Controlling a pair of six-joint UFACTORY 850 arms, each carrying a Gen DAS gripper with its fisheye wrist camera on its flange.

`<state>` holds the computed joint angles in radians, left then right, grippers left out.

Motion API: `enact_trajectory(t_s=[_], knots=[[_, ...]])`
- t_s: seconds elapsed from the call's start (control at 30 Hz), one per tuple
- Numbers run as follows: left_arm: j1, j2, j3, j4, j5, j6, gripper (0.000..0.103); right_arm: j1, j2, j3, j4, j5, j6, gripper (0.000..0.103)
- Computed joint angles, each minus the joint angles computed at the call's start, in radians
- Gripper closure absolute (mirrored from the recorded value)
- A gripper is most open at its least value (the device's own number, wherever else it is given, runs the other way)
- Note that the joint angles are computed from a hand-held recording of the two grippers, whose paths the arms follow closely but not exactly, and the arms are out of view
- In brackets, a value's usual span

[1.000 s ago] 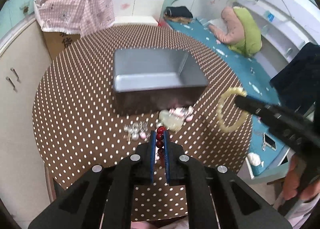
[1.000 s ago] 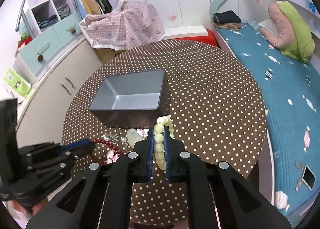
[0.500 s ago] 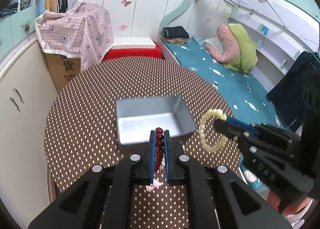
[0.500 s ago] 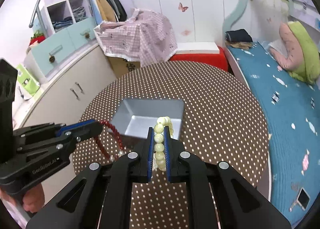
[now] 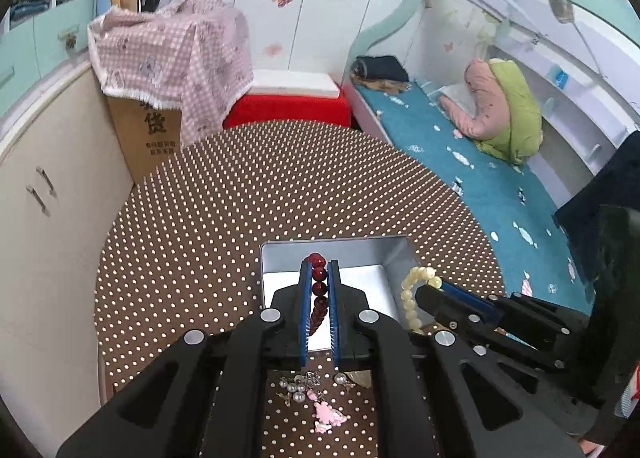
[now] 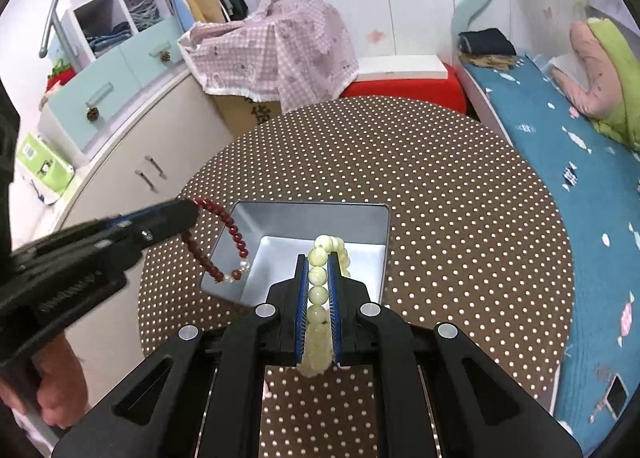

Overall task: Organize jewelry
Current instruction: 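Carry both bracelets into the grey box and open both grippers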

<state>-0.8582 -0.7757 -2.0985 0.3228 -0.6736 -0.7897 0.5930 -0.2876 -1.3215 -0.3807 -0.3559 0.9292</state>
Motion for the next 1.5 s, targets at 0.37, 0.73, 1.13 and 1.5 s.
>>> enact_trajectory(t_s=[0.37, 0.73, 1.13, 1.5], knots=[[0.027, -0.109, -0.097, -0.122, -0.088, 0.059, 0.097, -0.031, -0.053, -0.069, 0.112, -0.022, -0.122, 0.093], [0.033, -0.120, -0.106, -0.137, -0.089, 0.062, 0.096, -0.030, -0.058, -0.107, 0.126, -0.037, -0.173, 0.093], [0.032, -0.129, -0.114, -0.116, -0.105, 0.050, 0.096, -0.064, -0.136, -0.155, 0.325, -0.129, -0.292, 0.091], [0.023, -0.111, -0.098, -0.122, -0.075, 0.063, 0.051, -0.044, -0.049, -0.071, -0.045, -0.129, 0.062, 0.025]])
